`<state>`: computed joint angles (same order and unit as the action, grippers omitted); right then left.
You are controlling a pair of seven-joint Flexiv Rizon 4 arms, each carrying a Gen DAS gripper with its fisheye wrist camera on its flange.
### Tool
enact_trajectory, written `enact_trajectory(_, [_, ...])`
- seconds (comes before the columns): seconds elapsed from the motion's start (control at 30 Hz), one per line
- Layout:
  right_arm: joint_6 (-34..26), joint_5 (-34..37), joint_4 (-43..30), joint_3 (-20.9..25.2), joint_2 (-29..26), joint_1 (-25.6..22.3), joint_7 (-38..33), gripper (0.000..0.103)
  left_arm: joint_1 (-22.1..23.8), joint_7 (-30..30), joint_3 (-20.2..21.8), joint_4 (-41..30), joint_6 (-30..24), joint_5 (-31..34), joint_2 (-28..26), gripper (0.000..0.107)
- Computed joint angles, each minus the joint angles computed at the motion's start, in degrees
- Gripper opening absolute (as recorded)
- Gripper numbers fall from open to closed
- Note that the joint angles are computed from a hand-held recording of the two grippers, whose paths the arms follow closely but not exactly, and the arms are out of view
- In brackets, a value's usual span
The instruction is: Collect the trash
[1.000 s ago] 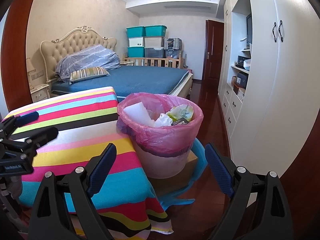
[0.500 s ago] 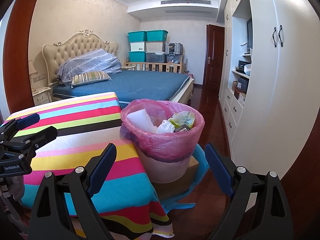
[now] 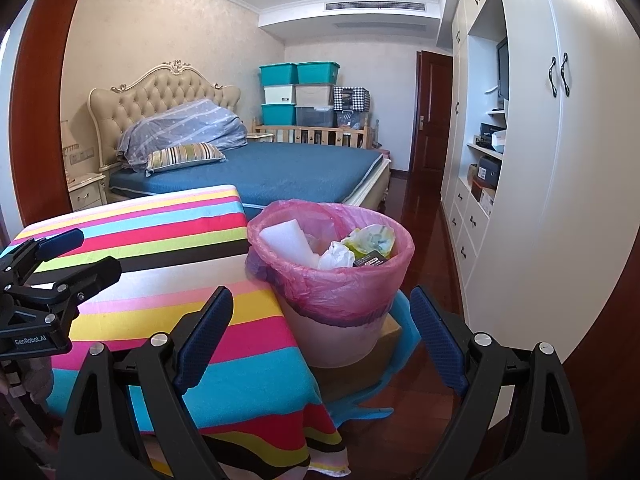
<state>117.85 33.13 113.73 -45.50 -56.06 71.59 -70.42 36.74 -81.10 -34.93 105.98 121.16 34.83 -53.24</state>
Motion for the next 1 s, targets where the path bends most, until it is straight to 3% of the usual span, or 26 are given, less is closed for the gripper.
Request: enact_trajectory(1.0, [0.49,0.97,-0.89,1.50,0.15,-0.75,-2.22,0.084,-0.07,-1.00,0.85,-0.44,0.37,1.73,0.22,0.098])
